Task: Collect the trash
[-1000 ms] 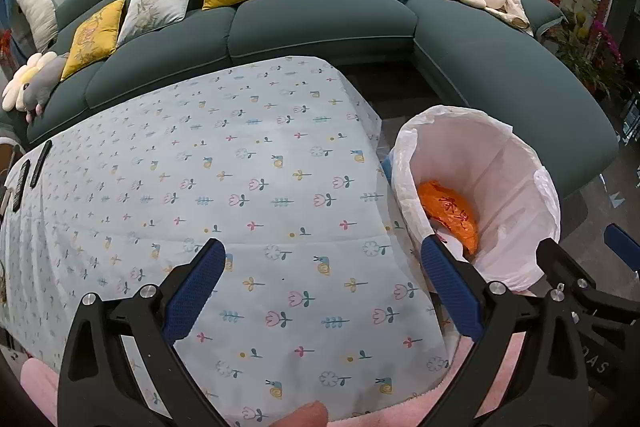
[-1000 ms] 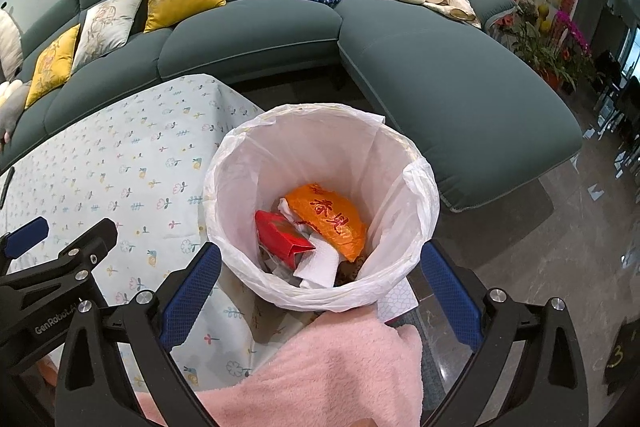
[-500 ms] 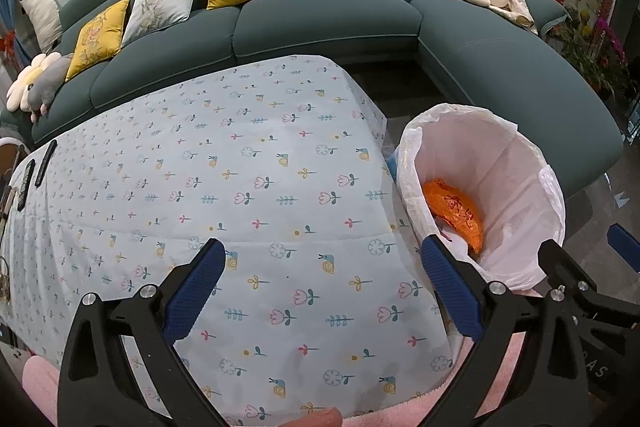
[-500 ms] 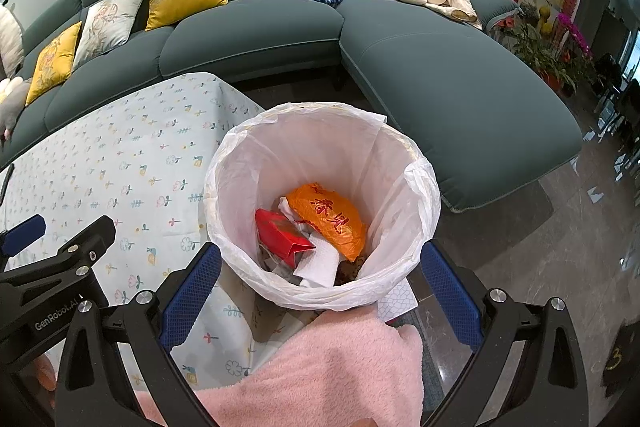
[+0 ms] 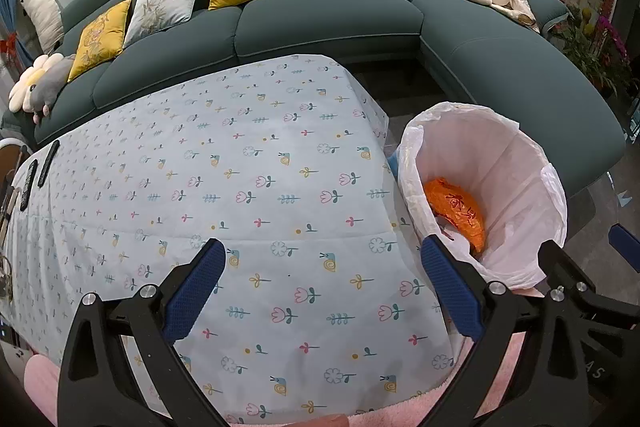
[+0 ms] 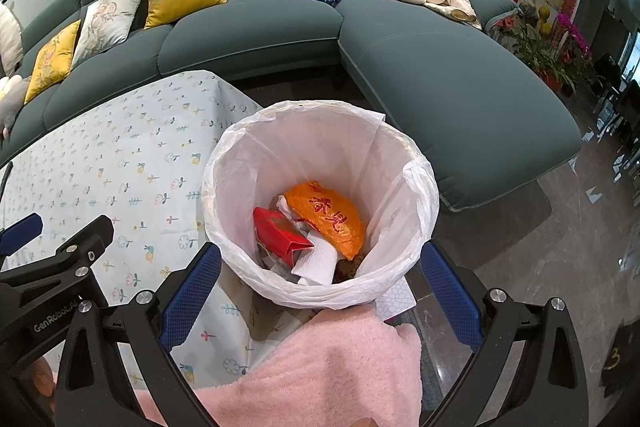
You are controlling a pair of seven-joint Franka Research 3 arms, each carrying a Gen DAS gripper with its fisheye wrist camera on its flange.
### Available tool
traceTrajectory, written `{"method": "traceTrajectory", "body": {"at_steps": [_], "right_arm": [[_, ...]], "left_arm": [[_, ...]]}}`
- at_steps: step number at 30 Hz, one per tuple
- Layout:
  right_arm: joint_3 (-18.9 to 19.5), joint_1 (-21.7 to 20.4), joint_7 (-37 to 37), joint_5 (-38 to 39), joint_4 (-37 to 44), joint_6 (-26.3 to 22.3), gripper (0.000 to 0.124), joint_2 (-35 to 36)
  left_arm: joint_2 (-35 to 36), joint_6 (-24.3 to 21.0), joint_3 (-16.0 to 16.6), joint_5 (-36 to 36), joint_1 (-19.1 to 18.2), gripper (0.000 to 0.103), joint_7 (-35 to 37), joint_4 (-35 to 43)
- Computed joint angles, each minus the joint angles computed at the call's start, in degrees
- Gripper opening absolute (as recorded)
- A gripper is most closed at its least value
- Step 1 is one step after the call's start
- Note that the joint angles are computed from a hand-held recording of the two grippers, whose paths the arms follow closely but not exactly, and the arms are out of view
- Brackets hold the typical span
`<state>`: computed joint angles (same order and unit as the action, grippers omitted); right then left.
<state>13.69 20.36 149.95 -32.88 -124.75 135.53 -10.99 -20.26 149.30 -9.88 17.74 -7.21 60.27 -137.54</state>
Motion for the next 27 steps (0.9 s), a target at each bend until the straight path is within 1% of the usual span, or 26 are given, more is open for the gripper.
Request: {"method": "traceTrajectory", "body": {"at_steps": [6, 11, 27], "right_arm": [[0.0, 0.0, 0.0, 0.0, -0.1, 0.0, 0.096, 0.0], [0.0, -0.1, 0.6, -0.1, -0.6, 0.2, 0.096, -0.2], [0.1, -0.3, 0.6, 0.1, -1.3, 0.1, 0.096, -0.6]], "left_arm": [[-0.1, -0.6, -0.1, 0.0, -0.1, 0.094, -0.2, 0.0], [-0.3, -0.8, -0.7, 1.4, 0.3, 0.094, -1.3, -0.1], [-0.2, -1.9, -0.4, 1.5, 0.1, 0.093, -1.9, 0.0]]}}
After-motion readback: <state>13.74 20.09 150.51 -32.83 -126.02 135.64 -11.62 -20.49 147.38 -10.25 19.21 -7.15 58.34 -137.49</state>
